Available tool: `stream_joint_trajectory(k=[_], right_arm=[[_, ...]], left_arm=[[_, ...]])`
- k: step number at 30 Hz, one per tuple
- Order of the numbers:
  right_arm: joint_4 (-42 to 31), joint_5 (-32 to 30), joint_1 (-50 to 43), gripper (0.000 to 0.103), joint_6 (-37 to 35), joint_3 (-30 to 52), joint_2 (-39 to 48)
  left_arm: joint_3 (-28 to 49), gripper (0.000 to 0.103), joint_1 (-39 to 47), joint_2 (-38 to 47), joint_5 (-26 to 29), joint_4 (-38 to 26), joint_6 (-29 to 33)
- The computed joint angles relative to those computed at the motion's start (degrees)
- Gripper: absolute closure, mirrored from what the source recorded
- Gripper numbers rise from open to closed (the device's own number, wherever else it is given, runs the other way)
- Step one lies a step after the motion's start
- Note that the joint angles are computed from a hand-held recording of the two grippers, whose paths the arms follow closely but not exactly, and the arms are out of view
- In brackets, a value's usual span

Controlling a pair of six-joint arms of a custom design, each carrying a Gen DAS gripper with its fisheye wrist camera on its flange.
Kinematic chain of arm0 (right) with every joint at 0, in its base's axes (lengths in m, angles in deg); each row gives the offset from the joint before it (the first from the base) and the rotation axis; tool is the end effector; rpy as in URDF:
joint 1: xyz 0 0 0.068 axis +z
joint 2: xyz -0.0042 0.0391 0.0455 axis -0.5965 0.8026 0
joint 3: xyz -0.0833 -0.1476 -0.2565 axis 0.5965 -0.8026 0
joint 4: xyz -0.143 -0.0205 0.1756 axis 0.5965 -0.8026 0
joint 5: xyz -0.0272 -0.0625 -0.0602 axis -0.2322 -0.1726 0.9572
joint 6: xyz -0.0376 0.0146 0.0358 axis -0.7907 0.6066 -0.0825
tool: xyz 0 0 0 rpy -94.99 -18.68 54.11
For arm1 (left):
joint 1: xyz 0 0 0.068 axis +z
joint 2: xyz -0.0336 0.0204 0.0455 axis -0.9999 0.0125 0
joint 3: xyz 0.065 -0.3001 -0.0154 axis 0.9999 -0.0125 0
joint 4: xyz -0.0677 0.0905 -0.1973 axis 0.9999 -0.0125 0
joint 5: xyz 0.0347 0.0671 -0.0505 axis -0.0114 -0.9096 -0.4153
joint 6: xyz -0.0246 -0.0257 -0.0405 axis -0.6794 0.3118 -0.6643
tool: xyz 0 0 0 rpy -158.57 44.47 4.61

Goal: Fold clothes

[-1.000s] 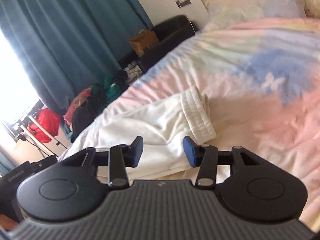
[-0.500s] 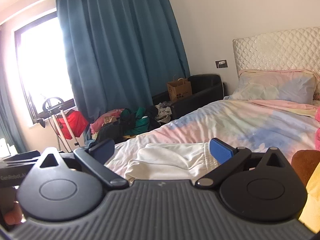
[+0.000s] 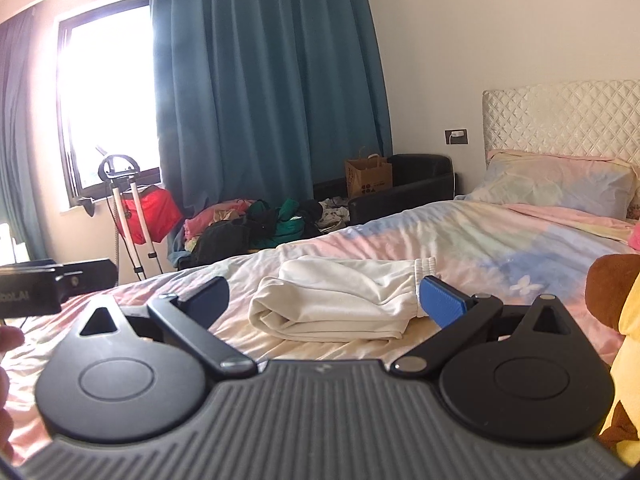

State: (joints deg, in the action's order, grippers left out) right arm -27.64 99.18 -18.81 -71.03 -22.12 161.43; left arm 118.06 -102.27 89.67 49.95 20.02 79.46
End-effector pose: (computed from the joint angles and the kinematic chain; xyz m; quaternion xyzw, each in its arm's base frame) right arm 0.2939 0.0782 0.1966 0.1270 0.7718 0.0075 0.6230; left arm 0.2719 -0.0671 0.2496 0.1454 0.7902 -0.1006 0.5868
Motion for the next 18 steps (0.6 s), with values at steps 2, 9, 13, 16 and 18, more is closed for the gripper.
stream_joint_trajectory(k=[2,9,13,16,18], right_arm=[[2.2,1.3,0.7,0.0,0.7,-0.7,1.9],[4.0,5.0,3.7,0.0,1.8,-0.9,6.7],[5.0,7.1,4.9,0.0,1.3,-0.8,7.8],[3.2,8.2,5.5,0.0,1.5,0.2,8.0],[2.2,8.5,5.5,0.0,2.1,0.7,7.9]], left_arm=[[-1.0,0.0,0.8,1.3,0.0,1.7,0.6],[-4.0,0.0,4.3,4.9,5.1,7.6,0.5],[-5.3,0.0,4.3,5.9,5.0,9.7,-0.3],[-6.2,0.0,4.2,6.3,4.6,11.0,-0.9],[-7.0,0.0,4.0,6.4,4.2,11.8,-0.8]])
